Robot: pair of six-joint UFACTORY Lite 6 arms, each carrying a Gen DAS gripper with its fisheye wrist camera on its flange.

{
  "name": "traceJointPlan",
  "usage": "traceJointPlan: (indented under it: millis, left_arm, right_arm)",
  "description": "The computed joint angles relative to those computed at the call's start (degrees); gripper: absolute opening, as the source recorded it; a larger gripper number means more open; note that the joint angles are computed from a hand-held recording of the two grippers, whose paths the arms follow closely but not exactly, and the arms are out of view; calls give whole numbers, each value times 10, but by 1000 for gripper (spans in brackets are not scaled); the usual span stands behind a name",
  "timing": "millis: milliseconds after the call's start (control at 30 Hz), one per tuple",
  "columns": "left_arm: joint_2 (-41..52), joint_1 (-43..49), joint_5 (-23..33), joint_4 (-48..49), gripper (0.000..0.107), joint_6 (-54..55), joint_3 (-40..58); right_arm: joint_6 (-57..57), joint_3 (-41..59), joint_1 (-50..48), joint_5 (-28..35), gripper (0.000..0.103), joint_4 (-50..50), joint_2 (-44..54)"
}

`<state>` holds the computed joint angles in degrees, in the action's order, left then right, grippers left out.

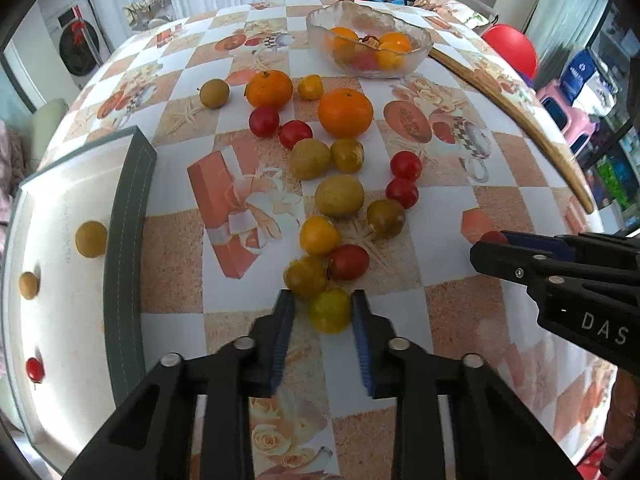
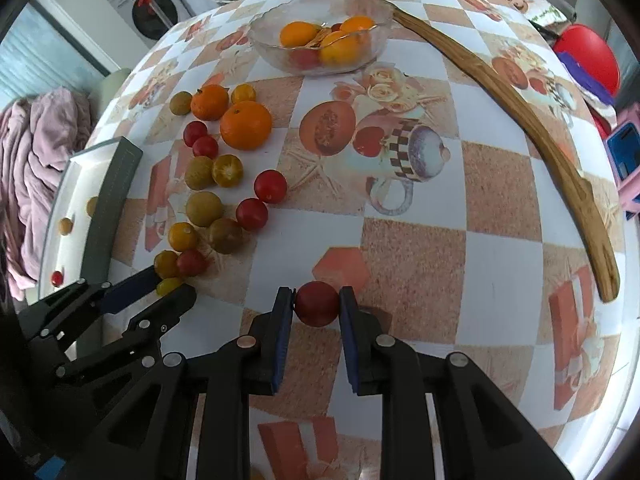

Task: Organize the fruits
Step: 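Grasp a yellow cherry tomato with the left tool while the right tool grasps a red cherry tomato, then carry both tomatoes over the white tray and open both tools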

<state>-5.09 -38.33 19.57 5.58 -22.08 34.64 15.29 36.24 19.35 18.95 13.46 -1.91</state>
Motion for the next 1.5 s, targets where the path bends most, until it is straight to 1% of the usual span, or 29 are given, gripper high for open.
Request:
traceJointPlan:
  millis: [200,367,567,767,1033,1167,1300,1500]
  left_arm:
    - [-48,22,26,-55,23,65,-15]
    - [-82,34,48,-72,23,94,-16]
    - [-132,67,76,-101,23,145,-26]
    - [-187,128,107,-131,23,209,-42]
    - [-250,260,148,-192,23,352,-69]
    - [-273,360,174,-230,23,452,-81]
    - [-276,468,192,-263,23,556,-87]
    - [-246,617,197,-296,23,696,-90]
  right_arm:
    - [5,-25,4,16,26,21,-44]
    - [45,-26,20,30,26,-1,-65]
    - [103,-1,55,37,26,-32,-53]
    - [160,42,98,43,26,-68,-23]
    - [222,149,165,55,26,-111,64]
    - [234,213,194,62,26,-118,117]
    - [231,297,221,75,26,-112,183]
    - [218,446,255,104,26,-101,294]
